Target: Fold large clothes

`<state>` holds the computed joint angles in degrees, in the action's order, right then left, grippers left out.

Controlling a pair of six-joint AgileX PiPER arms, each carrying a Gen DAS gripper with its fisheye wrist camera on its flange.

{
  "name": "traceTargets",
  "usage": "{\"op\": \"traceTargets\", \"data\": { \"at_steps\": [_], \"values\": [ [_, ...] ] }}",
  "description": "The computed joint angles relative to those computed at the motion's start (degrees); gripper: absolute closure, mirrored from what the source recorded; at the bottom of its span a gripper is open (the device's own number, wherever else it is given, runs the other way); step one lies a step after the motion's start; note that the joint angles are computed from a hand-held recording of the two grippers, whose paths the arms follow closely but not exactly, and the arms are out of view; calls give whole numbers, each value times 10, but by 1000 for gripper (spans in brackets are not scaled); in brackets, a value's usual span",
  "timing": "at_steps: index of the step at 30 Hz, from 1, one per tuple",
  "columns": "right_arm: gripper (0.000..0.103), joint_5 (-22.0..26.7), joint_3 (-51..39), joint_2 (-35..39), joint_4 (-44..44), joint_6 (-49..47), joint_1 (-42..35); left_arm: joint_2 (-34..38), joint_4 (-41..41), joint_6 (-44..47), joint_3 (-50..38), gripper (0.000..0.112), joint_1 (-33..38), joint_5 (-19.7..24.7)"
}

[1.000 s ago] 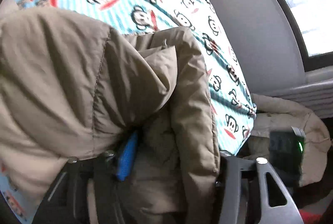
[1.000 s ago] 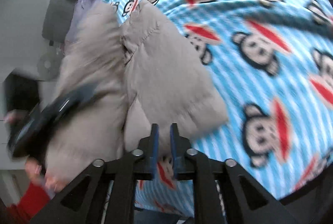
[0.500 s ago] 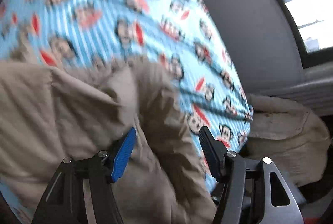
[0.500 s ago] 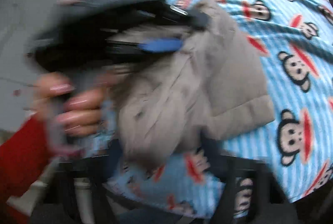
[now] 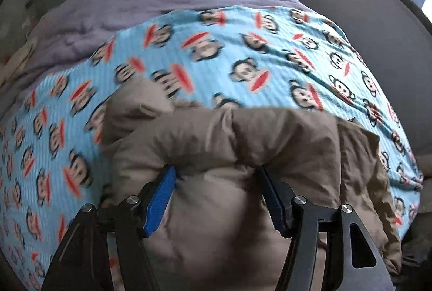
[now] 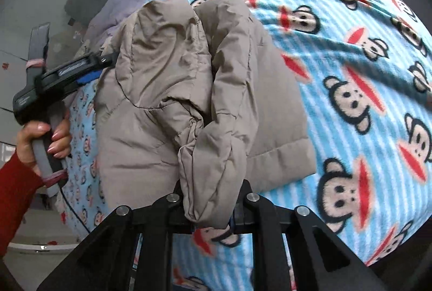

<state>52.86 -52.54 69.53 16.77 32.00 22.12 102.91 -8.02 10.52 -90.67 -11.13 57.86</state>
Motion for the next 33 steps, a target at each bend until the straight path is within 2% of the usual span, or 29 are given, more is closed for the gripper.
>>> {"op": "traceTargets", "data": {
  "at_steps": [4, 8, 11, 15, 17, 20, 22, 25, 29, 33],
  "values": [
    [86, -9, 44, -5, 18, -37, -54, 53, 20, -41, -27, 48, -68, -30],
    [83, -19, 107, -7, 98, -127, -146, 95, 51, -82, -71, 48, -105, -10],
    [77, 33, 114, -17, 144, -170, -229, 100, 64, -93, -72, 48, -109, -8],
    [77, 119, 71, -92, 79, -141, -294, 102, 68, -96, -73, 48, -110, -6],
    [77, 138, 30, -119, 38, -132, -290, 104, 76, -100, -73, 48, -114, -7],
    [77, 129, -13, -102, 75, -187, -288, 105, 91, -110, -75, 48, -120, -3],
    [77, 105, -27, -69, 77, -199, -247, 104, 101, -122, -86, 48, -123, 14],
    [77, 96, -37, 0, 19, -173, -149, 79, 91, -134, -100, 48, -111, 58],
    [78, 74, 7, 29, 33, -187, -128, -16, 54, -117, -41, 48, -69, 88],
    [78, 68, 26, 22, 43, -193, -130, -149, 34, -106, 95, 48, -26, 92]
  ]
}}
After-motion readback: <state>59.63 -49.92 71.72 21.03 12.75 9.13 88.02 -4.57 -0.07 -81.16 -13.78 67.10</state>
